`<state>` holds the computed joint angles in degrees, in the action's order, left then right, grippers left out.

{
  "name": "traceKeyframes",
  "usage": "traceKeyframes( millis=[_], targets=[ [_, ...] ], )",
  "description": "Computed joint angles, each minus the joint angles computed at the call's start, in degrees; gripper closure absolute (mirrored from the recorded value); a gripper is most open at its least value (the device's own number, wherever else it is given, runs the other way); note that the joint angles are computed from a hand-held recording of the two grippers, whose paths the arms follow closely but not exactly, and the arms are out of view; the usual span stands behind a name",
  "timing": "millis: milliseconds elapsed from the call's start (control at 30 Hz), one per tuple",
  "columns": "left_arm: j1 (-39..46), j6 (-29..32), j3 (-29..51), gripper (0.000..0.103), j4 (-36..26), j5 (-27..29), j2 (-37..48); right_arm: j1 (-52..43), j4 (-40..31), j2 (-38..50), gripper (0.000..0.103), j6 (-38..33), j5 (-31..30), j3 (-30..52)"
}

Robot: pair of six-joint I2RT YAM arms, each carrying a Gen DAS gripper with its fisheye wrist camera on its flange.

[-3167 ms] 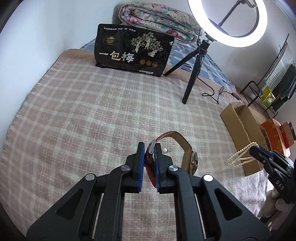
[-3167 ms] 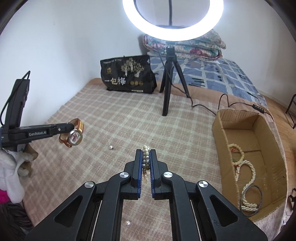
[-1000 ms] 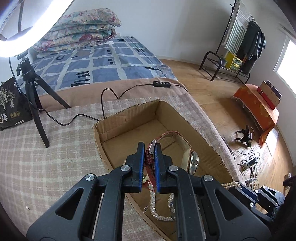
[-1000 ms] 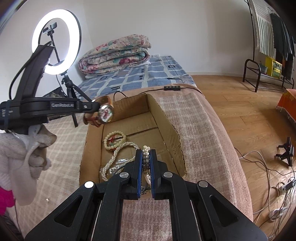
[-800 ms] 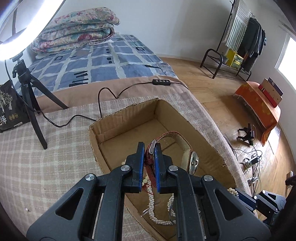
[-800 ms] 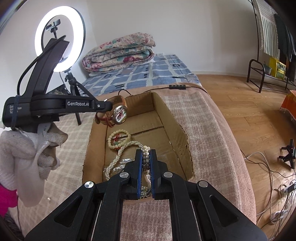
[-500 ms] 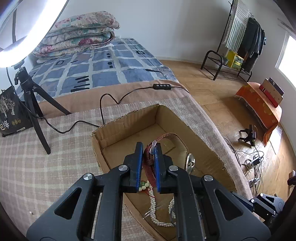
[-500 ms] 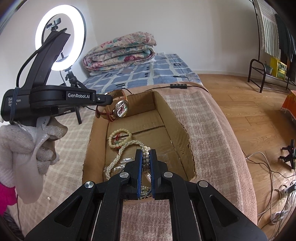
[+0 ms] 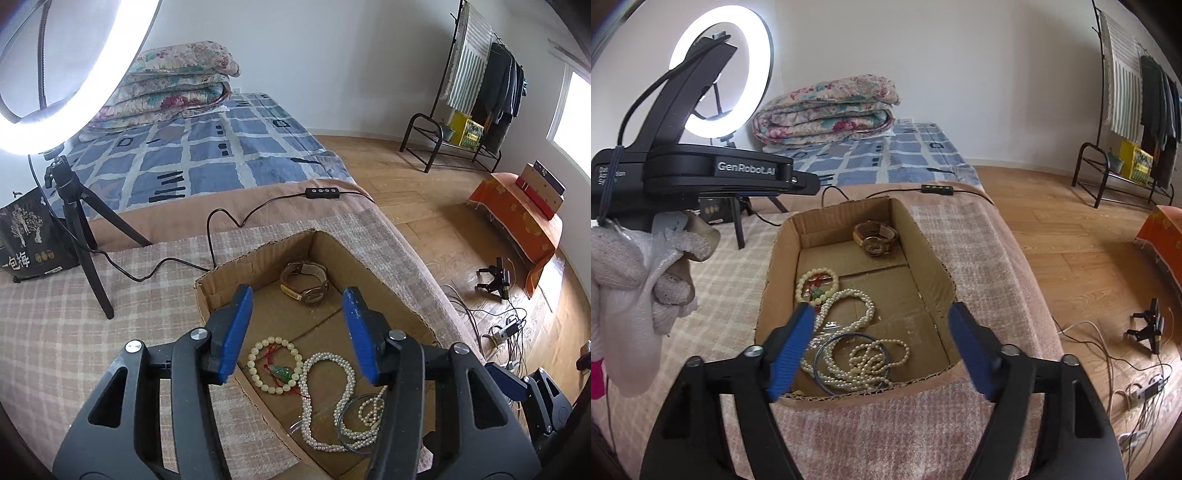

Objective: Organize jewelry
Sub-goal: 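Withdraw both tools from the box and move the right tool toward the pearl earring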

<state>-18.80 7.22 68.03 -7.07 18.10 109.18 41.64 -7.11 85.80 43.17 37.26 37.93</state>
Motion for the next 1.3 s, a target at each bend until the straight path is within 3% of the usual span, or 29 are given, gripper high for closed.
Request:
traceKeyframes(
  millis=[433, 767, 1067, 1300],
  targets=[
    [4.96, 1.55, -5.29, 0.043, -0.1, 2.91, -8.5, 4.65, -10.11, 0.02, 0.023, 3.78, 4.18, 5.97],
    [14.78, 6.38, -13.44, 0.043, -1.27, 10.63, -22.43, 10.47, -20.22, 1.76, 0.023, 8.02, 8.66, 13.1],
    [29.41, 15.47, -17.25, 0.038, -8.42, 21.55, -32.89, 16.18, -26.38, 5.47, 0.023, 11.62, 13.03, 20.08],
    [40.92, 26.05, -17.24, 0.035, -15.04, 28.56, -34.5, 19.29, -26.03, 10.62, 0.023, 9.44, 12.49, 25.94]
  ],
)
